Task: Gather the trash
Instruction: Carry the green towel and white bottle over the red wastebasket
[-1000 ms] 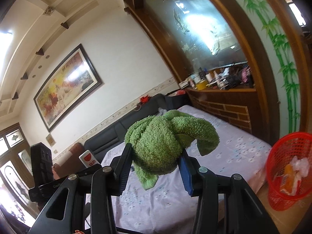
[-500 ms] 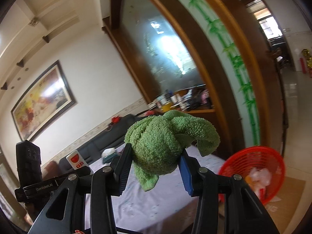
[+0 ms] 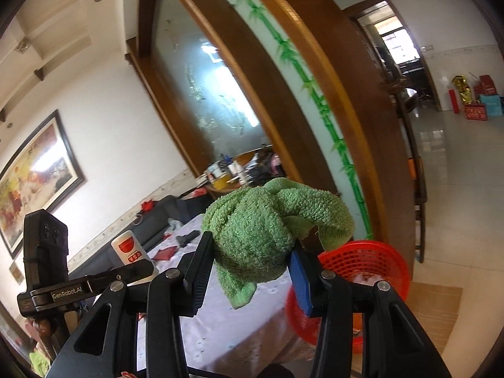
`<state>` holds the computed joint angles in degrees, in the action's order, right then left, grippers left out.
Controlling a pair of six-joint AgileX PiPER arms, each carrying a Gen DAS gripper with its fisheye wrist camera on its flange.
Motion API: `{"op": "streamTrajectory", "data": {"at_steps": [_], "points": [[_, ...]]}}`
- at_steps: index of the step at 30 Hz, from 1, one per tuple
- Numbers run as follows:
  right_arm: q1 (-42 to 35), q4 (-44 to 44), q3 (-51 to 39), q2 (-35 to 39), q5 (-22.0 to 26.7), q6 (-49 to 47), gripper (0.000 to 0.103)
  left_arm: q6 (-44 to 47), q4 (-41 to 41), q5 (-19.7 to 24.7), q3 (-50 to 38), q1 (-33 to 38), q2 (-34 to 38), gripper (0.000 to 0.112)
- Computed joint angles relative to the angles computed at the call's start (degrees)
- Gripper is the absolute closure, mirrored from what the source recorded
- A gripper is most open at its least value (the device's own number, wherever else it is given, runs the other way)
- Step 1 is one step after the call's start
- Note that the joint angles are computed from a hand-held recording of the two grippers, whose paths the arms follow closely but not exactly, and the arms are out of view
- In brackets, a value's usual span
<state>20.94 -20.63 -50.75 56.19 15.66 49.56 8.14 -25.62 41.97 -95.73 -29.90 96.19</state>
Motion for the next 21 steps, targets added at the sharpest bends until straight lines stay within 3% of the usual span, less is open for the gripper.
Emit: {"op": "streamTrajectory", "data": {"at_steps": [5, 9, 15, 21], "points": [[-3.5, 2.7, -0.1, -0.2, 1.3, -3.6, 0.054, 1.5, -2.6, 4.1, -9.0, -0.5, 7.6, 0.081], [-7.2, 11.1, 0.4, 0.4, 1.4, -12.2, 0.054, 1.2, -3.5, 8.1, -17.3, -1.1, 14.4, 0.081], [-11.9, 22.6, 1.4, 3.8, 2.9, -23.5, 0.054, -1.5, -6.5, 18.3, -33.2, -0.9, 27.6, 0.081], [-14.2, 27.6, 0.7, 8.1, 5.9, -30.9, 0.054, -8.4, -4.1, 27.0, -52.5, -1.5, 40.9, 0.081]]}}
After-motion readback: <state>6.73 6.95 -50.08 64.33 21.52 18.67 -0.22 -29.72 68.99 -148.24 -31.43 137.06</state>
